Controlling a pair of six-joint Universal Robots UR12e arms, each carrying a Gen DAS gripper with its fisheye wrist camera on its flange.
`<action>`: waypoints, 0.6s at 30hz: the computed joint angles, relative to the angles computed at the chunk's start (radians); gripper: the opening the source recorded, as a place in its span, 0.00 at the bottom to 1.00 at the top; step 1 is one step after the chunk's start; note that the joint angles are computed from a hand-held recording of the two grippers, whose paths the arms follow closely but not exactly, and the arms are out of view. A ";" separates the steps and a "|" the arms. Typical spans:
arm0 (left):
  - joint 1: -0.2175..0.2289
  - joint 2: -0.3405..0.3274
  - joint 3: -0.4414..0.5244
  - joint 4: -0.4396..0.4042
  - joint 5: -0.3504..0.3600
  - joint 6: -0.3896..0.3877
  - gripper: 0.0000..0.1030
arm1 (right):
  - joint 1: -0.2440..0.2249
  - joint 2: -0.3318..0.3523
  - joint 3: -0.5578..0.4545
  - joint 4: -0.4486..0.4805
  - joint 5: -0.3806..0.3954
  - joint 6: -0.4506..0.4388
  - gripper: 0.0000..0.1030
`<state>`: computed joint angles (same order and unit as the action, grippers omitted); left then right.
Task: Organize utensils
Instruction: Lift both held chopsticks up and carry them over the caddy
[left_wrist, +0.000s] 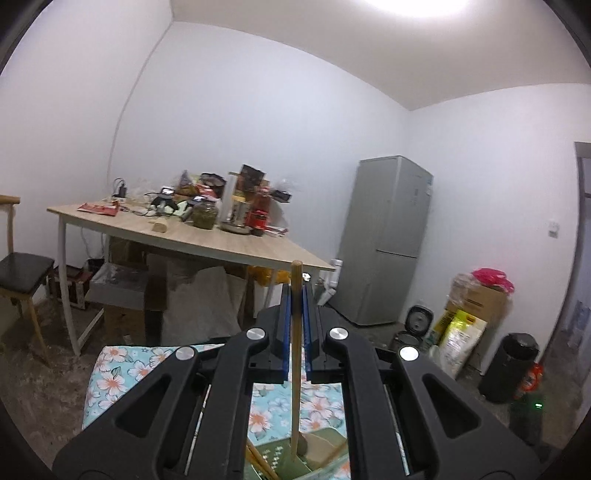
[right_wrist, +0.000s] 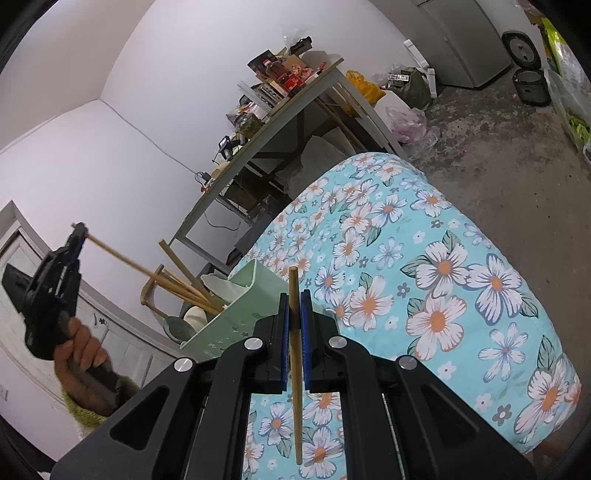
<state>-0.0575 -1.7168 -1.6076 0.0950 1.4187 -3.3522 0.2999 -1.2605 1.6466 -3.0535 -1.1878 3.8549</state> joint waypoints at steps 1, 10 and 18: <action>-0.004 -0.008 0.003 0.006 0.016 0.002 0.05 | -0.001 0.002 -0.001 0.003 0.002 0.002 0.06; -0.023 -0.076 0.004 0.060 0.080 -0.004 0.05 | -0.005 0.014 -0.013 0.032 0.016 0.004 0.06; -0.012 -0.062 -0.047 0.052 0.057 -0.036 0.20 | -0.002 0.016 -0.019 0.042 0.008 -0.003 0.06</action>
